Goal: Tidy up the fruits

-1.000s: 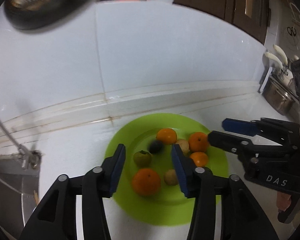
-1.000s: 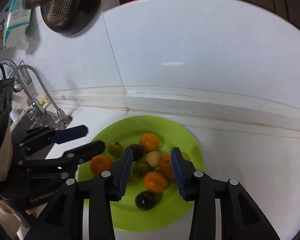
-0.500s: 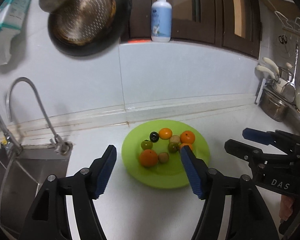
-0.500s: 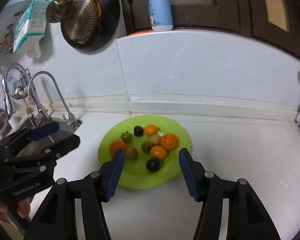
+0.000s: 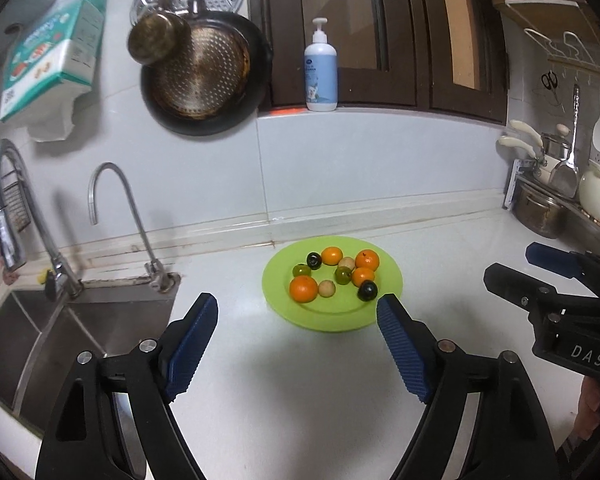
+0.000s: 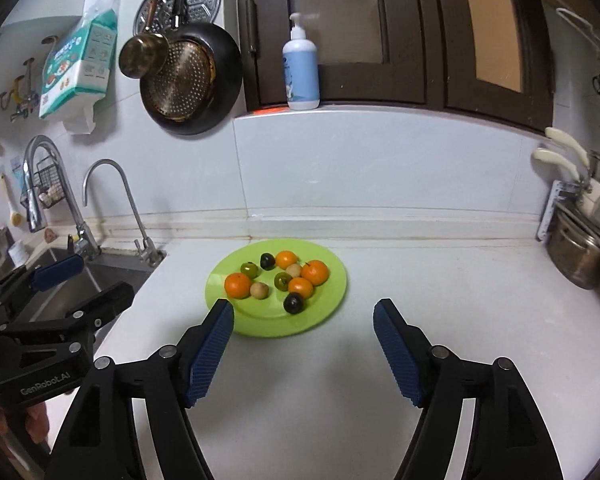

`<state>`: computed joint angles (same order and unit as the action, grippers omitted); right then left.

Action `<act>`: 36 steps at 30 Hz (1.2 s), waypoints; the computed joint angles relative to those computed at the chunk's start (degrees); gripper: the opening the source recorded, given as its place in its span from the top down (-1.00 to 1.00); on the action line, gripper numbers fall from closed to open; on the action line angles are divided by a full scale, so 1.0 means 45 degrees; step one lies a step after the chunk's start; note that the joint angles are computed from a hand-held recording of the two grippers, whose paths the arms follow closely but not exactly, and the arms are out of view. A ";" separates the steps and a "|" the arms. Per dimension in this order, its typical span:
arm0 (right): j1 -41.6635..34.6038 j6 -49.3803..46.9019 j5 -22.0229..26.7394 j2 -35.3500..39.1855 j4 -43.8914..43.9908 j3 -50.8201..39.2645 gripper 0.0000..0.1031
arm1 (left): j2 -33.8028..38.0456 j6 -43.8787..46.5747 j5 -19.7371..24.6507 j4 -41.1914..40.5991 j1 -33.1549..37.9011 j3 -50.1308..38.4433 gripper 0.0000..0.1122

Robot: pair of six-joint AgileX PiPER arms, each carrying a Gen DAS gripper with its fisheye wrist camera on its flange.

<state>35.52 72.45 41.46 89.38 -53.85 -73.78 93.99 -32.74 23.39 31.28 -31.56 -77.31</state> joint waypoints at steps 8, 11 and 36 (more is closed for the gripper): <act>0.1476 0.0838 0.1010 -0.1660 -0.0531 0.1511 -0.41 | -0.1802 -0.3424 0.0638 0.2998 -0.1214 0.1876 -0.48; 0.2233 0.1375 0.1629 -0.2277 -0.0838 0.2070 -0.41 | -0.2440 -0.4579 0.1042 0.3970 -0.1802 0.2531 -0.50; 0.6496 0.3793 0.5002 -0.4480 -0.1764 0.4111 -0.41 | -0.5085 -0.8155 0.4583 0.6575 -0.5453 0.4712 -0.77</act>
